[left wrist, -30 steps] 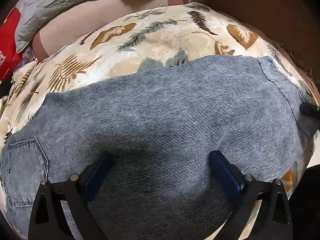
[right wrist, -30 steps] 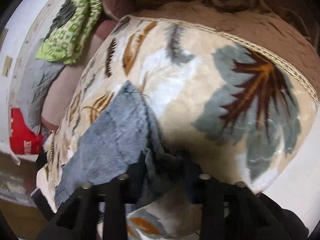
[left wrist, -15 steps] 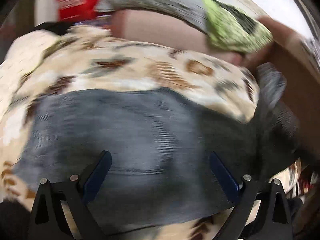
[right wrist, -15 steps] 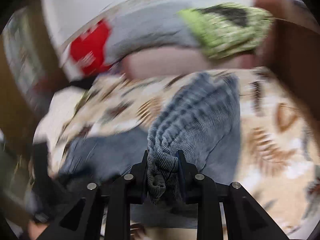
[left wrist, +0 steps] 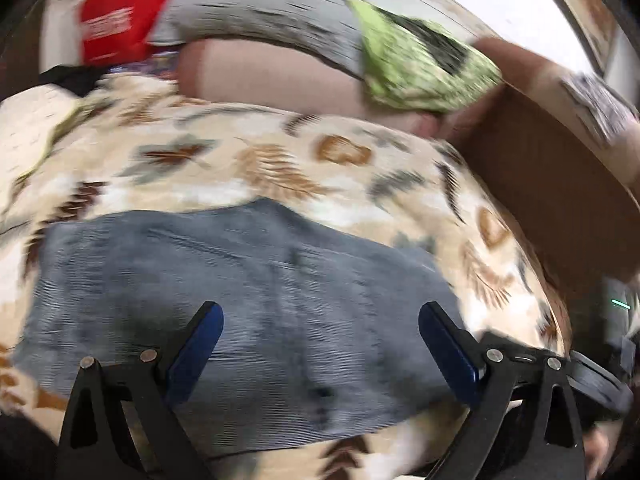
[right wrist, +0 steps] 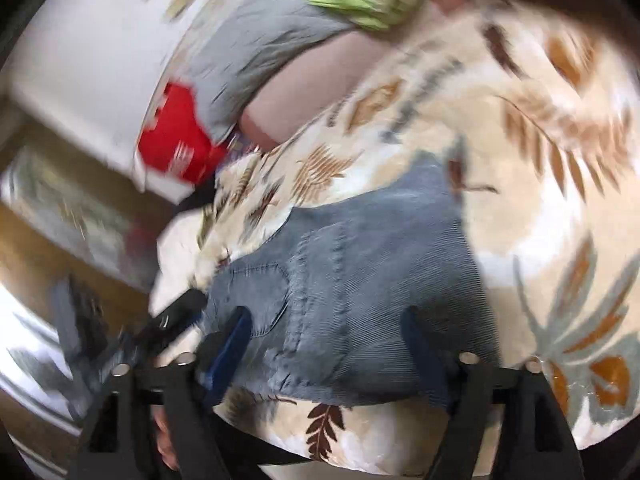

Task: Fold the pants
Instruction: 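Flatten the folded jeans with the left gripper while the right gripper presses the pocket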

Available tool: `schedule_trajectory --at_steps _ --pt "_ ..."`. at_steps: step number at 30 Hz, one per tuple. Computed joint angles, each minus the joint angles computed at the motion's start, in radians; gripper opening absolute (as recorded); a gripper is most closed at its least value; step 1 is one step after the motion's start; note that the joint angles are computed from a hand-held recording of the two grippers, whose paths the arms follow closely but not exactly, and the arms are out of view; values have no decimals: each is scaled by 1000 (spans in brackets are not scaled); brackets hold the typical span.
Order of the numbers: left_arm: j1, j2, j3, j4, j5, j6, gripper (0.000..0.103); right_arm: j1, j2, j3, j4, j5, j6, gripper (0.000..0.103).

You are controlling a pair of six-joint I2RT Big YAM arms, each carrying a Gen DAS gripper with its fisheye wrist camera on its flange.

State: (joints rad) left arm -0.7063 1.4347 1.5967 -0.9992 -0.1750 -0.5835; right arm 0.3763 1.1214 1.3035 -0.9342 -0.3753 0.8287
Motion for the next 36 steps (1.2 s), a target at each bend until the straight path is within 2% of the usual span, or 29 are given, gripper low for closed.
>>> schedule_trajectory --at_steps 1,2,4,6,7,8,11,13,14,15,16,18,22,26,28,31,33,34,36 --pt "-14 51 30 -51 -5 13 98 -37 36 -30 -27 -97 36 85" --pt "-23 102 64 -123 -13 28 98 -58 63 -14 -97 -146 28 73" --pt "-29 174 84 -217 -10 38 97 -100 62 28 -126 -191 -24 72" --pt "-57 158 53 -186 -87 57 97 -123 70 100 -139 -163 -88 72" --pt "-60 155 61 -190 -78 51 97 -138 79 124 -147 -159 -113 73" --pt "-58 138 59 -158 -50 43 97 -156 102 163 -166 -151 -148 73" --pt "-82 101 52 -87 -101 58 97 -198 235 282 -262 -131 -239 73" --pt "-86 109 55 -82 -85 76 97 -203 341 358 -331 -147 -305 72" --pt "-83 135 62 -112 -72 85 97 -199 382 385 -351 -157 -324 66" --pt "-81 166 77 -157 -65 85 97 -188 423 412 -367 -162 -353 41" --pt "-77 180 69 -172 -56 82 97 -184 442 418 -384 -142 -389 31" --pt "-89 166 35 -126 -114 106 99 -160 487 450 -421 -26 -431 17" --pt "-84 165 32 -121 -105 110 99 -151 473 425 -372 37 -406 17" --pt "-83 155 16 -103 -105 115 99 -176 390 376 -344 61 -347 31" --pt "-87 150 11 -104 -104 111 99 -173 323 336 -312 28 -323 31" --pt "-75 159 31 -109 -76 106 99 -149 229 246 -280 -92 -293 33" --pt "-64 133 18 -91 -46 65 99 -129 210 196 -306 -91 -298 42" --pt "-58 114 7 -77 -34 43 99 -122 220 177 -342 -76 -307 43" --pt "-58 90 -5 -70 -42 33 99 -141 197 119 -285 -112 -262 41"
